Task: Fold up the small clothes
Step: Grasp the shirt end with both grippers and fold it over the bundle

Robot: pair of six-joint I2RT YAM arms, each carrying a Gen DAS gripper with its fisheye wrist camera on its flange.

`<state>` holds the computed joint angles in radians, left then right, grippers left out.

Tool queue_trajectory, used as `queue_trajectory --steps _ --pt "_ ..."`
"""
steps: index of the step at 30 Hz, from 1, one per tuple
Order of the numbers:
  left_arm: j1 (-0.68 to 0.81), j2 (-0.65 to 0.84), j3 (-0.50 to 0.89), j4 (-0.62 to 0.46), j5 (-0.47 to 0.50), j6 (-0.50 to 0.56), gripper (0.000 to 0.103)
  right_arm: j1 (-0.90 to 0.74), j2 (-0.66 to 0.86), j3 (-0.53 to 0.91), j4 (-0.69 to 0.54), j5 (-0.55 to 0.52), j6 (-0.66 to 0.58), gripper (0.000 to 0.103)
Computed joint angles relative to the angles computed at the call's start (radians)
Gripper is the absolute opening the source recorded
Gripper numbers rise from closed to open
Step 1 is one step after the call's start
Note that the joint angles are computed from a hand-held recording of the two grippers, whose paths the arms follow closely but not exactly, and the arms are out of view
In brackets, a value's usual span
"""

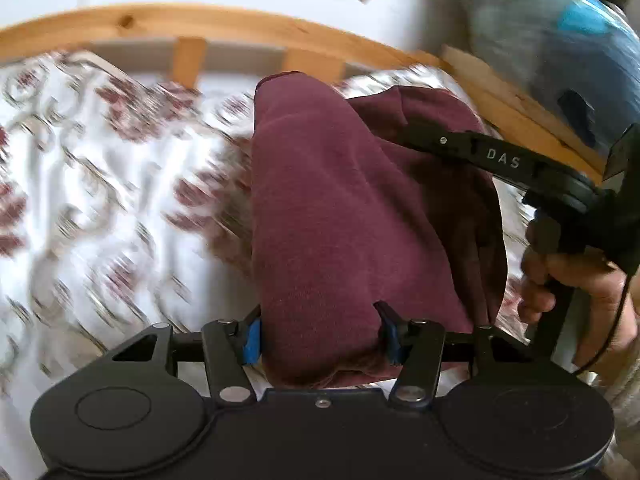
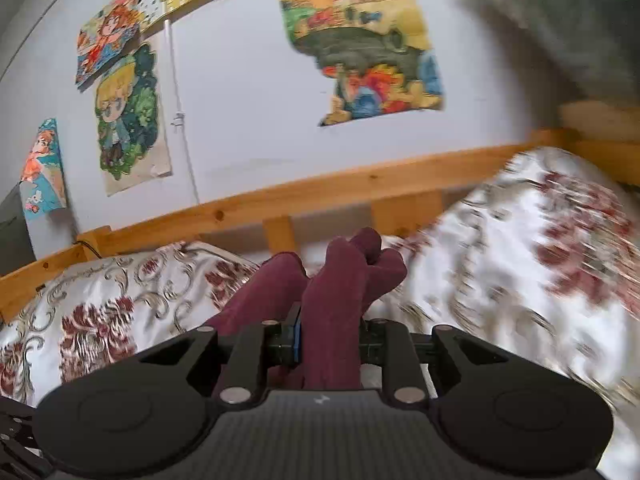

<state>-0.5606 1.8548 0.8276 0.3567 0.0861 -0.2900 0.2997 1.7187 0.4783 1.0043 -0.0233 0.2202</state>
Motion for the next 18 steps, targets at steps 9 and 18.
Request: queue_trajectory --steps 9,18 --pt "0.141 0.183 0.203 -0.089 0.037 -0.006 0.060 0.057 0.310 0.536 -0.447 0.080 -0.035 0.024" --pt "0.133 0.207 0.179 -0.051 0.049 -0.031 0.078 0.059 0.335 0.465 -0.382 0.215 -0.082 0.069"
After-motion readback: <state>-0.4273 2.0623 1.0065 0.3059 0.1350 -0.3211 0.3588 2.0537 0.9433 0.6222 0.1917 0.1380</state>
